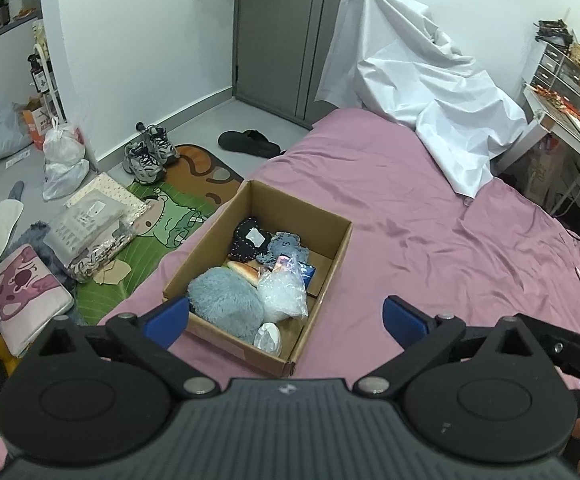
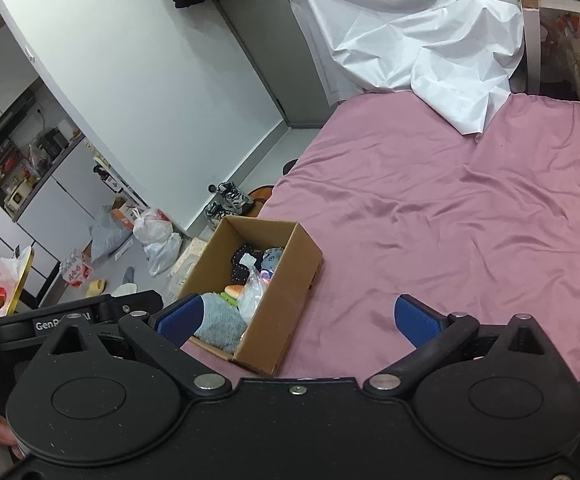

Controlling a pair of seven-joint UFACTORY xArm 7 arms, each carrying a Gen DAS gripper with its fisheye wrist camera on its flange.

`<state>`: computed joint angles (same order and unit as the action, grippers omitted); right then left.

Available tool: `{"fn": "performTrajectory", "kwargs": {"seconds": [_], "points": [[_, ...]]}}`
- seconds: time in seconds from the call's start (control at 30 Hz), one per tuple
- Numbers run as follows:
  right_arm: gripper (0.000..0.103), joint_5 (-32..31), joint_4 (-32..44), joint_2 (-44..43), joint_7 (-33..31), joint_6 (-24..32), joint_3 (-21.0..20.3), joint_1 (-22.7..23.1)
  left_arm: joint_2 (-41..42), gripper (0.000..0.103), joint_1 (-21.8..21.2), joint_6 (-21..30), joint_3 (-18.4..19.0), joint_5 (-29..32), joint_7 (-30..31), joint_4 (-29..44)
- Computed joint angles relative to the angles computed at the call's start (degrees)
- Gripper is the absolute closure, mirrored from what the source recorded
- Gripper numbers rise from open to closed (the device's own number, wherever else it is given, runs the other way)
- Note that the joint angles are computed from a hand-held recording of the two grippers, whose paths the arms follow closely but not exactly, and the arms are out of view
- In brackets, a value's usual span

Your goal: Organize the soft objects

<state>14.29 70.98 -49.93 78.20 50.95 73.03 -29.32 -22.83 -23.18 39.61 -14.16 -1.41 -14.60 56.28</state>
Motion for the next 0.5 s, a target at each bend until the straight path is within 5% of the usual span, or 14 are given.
{"fn": "performTrajectory", "kwargs": {"seconds": [0.5], "points": [[0.0,1.4,2.7,-1.6,-2.8,3.7,-0.7,-0.2,-4.4,0.001,-1.3,2.1,1.4,-3.4,4.9,-2.2]]}}
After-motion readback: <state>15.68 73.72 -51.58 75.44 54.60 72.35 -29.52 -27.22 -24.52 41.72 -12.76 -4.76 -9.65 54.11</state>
